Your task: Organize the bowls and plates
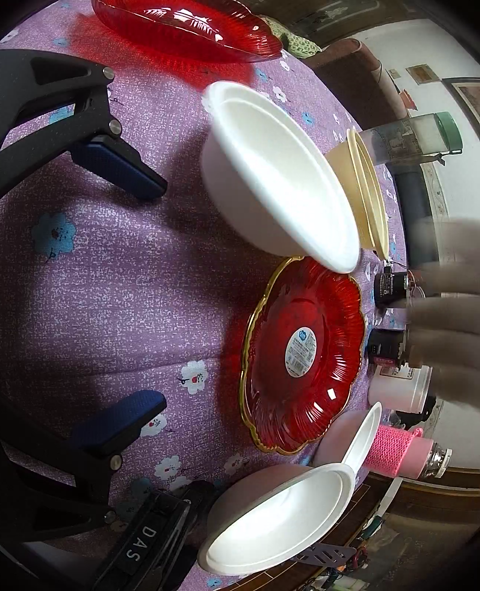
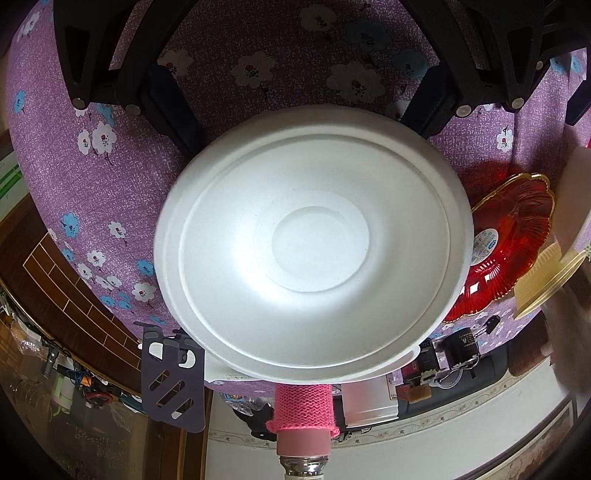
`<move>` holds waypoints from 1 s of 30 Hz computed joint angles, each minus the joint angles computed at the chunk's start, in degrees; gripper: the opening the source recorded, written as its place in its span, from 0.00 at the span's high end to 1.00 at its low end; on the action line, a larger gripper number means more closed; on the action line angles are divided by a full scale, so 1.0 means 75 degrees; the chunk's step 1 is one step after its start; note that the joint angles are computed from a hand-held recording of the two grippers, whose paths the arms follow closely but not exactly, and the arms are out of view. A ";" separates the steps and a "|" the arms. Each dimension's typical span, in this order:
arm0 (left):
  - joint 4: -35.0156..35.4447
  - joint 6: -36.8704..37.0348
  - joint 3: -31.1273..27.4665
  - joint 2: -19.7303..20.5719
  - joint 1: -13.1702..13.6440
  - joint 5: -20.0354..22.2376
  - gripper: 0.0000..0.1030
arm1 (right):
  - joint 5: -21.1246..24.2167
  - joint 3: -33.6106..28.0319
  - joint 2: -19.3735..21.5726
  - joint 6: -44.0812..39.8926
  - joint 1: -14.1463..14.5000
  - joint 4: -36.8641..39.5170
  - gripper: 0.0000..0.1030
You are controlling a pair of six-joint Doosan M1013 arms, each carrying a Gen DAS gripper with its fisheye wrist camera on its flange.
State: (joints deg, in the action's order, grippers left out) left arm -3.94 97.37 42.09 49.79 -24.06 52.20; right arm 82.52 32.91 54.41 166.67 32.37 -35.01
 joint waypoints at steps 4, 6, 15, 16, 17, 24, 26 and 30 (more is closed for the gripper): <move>-0.0010 0.0003 -0.0001 0.0001 0.0001 -0.0001 0.00 | -0.0001 0.0000 0.0001 0.0002 -0.0001 0.0000 0.01; -0.0008 0.0002 -0.0003 0.0001 0.0001 0.0000 0.00 | -0.0001 0.0000 0.0001 0.0002 -0.0001 0.0000 0.01; 0.0064 -0.0101 0.0057 -0.0032 -0.0017 -0.0020 0.00 | 0.0000 -0.0002 0.0002 0.0001 -0.0001 0.0000 0.01; 0.0052 -0.0082 0.0078 -0.0045 -0.0015 -0.0017 0.00 | 0.0000 -0.0002 0.0002 0.0001 -0.0001 0.0000 0.01; 0.0018 -0.0029 0.0115 -0.0067 -0.0010 -0.0011 0.00 | 0.0000 -0.0002 0.0002 0.0001 -0.0001 0.0000 0.01; 0.0060 0.0013 0.0285 -0.0193 -0.0008 0.0202 0.00 | 0.0013 -0.0011 0.0004 -0.0008 0.0000 0.0001 0.01; 0.0115 -0.0098 0.0483 -0.0286 -0.0021 -0.0003 0.00 | 0.0009 -0.0019 0.0007 -0.0006 0.0000 0.0002 0.01; 0.0091 -0.0069 0.0717 -0.0407 -0.0014 -0.0169 0.00 | -0.0168 0.0125 -0.0104 -0.0239 -0.0035 0.0334 0.01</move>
